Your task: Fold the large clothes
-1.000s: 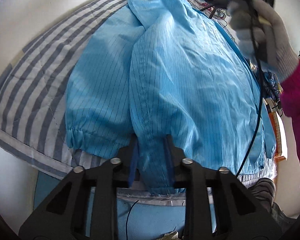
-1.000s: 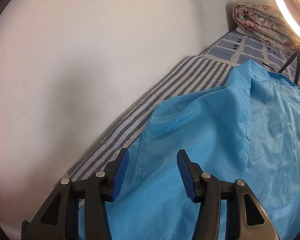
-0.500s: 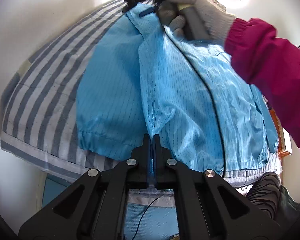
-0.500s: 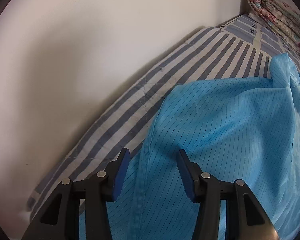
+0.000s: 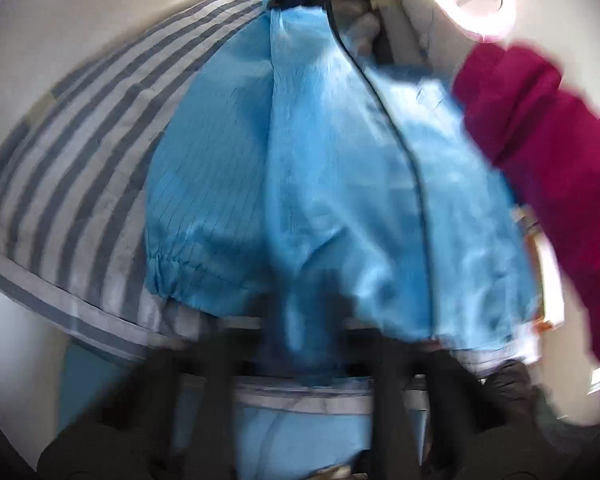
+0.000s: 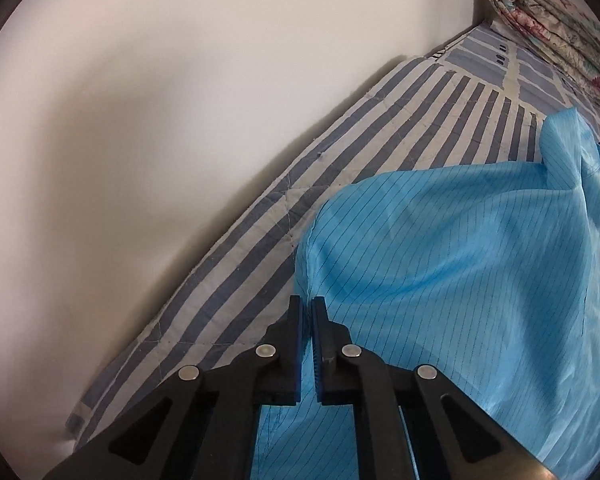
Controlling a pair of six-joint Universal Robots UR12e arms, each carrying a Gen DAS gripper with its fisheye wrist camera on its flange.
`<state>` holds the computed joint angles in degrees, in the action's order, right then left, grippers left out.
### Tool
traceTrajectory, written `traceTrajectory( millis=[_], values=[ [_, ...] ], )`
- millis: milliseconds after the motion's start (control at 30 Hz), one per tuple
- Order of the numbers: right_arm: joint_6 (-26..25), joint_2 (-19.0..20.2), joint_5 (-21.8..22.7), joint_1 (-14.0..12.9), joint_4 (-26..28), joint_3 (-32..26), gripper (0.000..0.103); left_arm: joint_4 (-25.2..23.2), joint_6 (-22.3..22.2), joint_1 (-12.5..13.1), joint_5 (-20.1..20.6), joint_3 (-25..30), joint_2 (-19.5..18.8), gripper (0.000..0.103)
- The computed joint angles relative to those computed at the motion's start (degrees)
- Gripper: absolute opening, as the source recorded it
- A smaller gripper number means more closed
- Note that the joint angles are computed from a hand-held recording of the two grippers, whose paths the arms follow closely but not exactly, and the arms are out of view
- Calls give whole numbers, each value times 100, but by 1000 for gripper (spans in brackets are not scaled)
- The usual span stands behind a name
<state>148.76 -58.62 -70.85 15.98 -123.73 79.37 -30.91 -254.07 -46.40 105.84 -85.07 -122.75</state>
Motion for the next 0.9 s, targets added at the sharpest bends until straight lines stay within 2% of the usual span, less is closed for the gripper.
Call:
traceTrajectory(
  millis=[100,167,267,333,400,467,533,600,700,767,800,867,900],
  values=[
    [112,3,129,-23,12,-32,1,-193,81,-46,135,34,28,0],
    [240,2,286,-48,23,-54,1,-520,82,-126,499,50,114,0],
    [459,41,562,-72,20,-122,0,-1168,-285,-206,947,17,267,0],
    [557,60,675,-56,-13,-134,0,-1362,-624,-195,907,-76,353,0],
    [568,91,711,-20,-52,-135,0,-1368,-791,-136,692,-171,398,0],
    [629,120,631,14,-132,-106,0,-1525,-899,-133,738,-184,414,0],
    [661,156,705,0,61,-137,7,-1567,-865,-143,782,-159,409,0],
    [676,175,763,-48,211,-192,29,-1660,-826,-144,790,-118,408,0],
    [626,3,1353,-299,-95,7,36,-1768,-887,-148,806,-93,419,1],
    [713,-73,1745,-528,-177,60,39,-1775,-956,-175,893,-133,471,7],
    [816,-101,1853,-640,-322,95,39,-1851,-985,-197,999,-139,504,10],
    [1165,-113,1813,-850,-732,123,39,-2037,-1015,-271,1303,-49,522,19],
    [1375,-83,1791,-948,-893,96,42,-2058,-1002,-301,1425,-29,535,21]
  ],
)
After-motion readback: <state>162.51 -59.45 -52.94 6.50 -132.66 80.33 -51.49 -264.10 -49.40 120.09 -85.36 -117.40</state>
